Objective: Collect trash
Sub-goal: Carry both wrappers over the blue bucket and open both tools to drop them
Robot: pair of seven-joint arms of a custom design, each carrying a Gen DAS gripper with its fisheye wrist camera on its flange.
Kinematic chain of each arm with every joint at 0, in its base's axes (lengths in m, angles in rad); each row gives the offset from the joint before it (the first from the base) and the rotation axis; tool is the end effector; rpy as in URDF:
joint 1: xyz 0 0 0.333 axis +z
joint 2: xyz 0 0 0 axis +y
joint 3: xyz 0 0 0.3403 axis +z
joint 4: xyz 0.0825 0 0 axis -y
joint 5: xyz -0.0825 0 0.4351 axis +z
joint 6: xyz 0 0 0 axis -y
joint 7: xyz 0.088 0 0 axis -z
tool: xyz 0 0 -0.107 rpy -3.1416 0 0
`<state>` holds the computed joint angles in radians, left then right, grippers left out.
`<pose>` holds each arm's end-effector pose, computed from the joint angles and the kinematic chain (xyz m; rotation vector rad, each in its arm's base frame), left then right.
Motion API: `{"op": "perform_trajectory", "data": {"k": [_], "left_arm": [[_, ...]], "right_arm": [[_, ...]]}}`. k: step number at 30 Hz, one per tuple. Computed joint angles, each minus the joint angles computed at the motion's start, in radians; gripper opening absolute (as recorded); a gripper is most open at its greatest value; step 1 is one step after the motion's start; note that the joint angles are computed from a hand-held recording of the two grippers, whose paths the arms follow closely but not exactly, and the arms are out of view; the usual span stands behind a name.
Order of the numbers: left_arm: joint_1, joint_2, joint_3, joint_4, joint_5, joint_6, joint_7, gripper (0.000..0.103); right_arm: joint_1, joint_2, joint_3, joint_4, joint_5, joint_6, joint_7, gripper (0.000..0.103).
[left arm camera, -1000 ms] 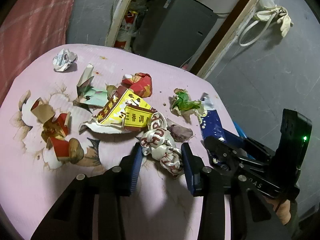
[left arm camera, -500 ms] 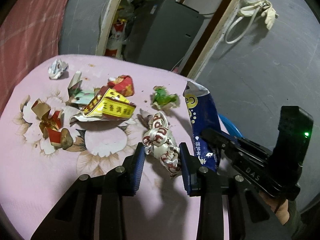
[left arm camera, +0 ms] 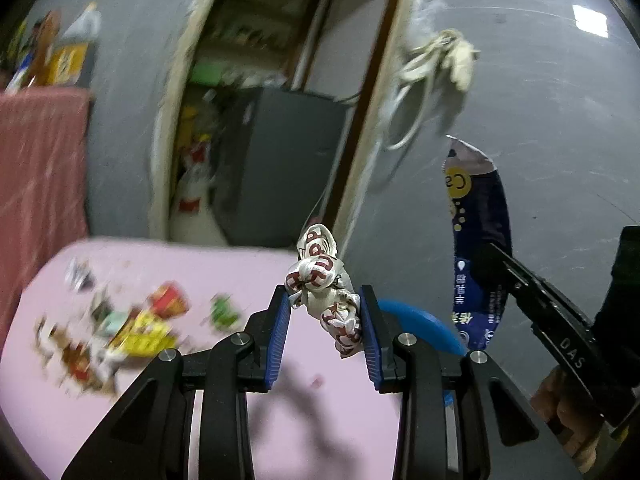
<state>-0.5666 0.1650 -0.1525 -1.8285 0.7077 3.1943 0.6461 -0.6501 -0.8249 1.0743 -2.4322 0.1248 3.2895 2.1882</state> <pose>0.4840 -0.4946 0.5775 -1.2062 2.0466 -1.5499 0.4146 0.3028 0.5801 -1.3557 1.2831 -1.0567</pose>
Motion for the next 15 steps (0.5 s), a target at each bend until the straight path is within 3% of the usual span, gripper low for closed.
{"op": "perform_trajectory", "data": {"k": [3,6,8,11,15], "left_arm": [[-0.148,0.054,0.138,0.102,0.168,0.02,-0.134,0.029],[-0.212,0.121,0.176,0.199,0.218,0.036,-0.167,0.029],[-0.179,0.169,0.112,0.256,0.174,0.028,-0.1,0.029],[-0.092,0.25,-0.046,0.342,0.067,-0.019,0.06,0.03],[-0.003,0.356,-0.239,0.452,-0.071,-0.138,0.281,0.03]], "right_arm": [[-0.005,-0.116,-0.028,-0.053,0.021,-0.006,0.02,0.003],[-0.012,-0.208,-0.056,-0.099,0.029,-0.02,0.038,0.003],[-0.014,-0.256,-0.071,-0.125,0.024,-0.04,0.047,0.003],[-0.018,-0.297,-0.093,-0.164,0.014,-0.061,0.069,0.003],[-0.013,-0.283,-0.112,-0.2,-0.006,-0.084,0.101,0.003]]}}
